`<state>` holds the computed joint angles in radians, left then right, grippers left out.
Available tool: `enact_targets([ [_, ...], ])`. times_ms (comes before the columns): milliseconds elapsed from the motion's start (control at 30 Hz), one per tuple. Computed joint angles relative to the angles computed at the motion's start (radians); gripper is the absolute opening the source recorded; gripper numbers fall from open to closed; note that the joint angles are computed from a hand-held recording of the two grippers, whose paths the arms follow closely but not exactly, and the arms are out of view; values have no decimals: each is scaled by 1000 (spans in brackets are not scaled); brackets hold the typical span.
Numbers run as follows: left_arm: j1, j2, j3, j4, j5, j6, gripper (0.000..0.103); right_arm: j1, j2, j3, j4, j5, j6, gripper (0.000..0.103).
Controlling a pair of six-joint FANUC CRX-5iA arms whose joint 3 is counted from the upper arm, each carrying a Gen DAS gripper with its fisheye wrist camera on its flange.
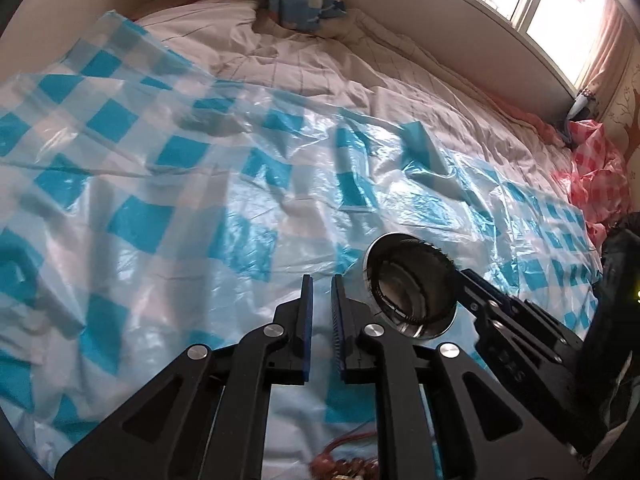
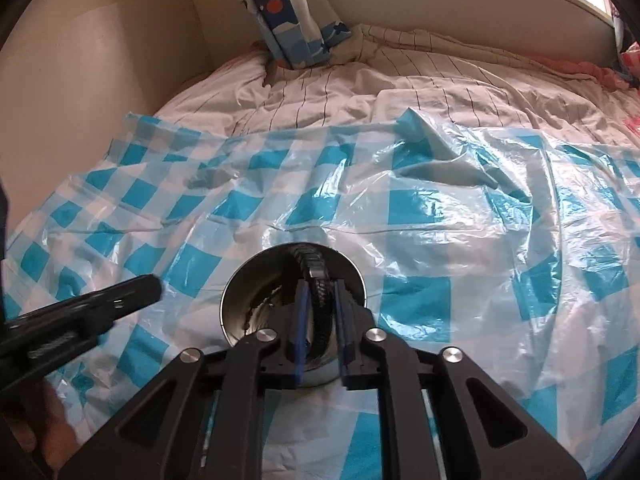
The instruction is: Organize jewelry
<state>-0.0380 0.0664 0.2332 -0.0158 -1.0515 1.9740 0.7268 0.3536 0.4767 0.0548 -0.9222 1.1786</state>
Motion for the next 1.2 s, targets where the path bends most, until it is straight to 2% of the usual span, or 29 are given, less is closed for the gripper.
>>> enact_targets([
  [200, -12, -26, -16, -27, -26, -13, 22, 21, 2, -71, 155, 28, -104, 25],
  [367, -26, -30, -12, -41, -46, -31, 26, 2, -32, -106, 123, 46, -107, 29],
  [533, -48, -30, -16, -31, -95, -120, 26, 1, -138, -201, 101, 52, -104, 41],
  [700, -52, -42, -57, 9, -147, -214, 27, 13, -232, -276, 14, 30, -63, 44],
  [900, -11, -75, -138, 118, -165, -293, 29, 49, -258, -296, -38, -26, -4, 45],
  [933, -5, -81, -150, 129, -164, -304, 34, 56, -258, -298, -34, -30, 1, 49],
  [967, -5, -80, -152, 129, -168, -301, 39, 62, -256, -300, -23, -32, 0, 51],
  [1133, 0, -71, -181, 173, -163, -314, 40, 62, -256, -312, 3, -26, -23, 52],
  [1200, -30, -51, -155, 134, -173, -304, 42, 50, -251, -303, -17, -32, -21, 53],
])
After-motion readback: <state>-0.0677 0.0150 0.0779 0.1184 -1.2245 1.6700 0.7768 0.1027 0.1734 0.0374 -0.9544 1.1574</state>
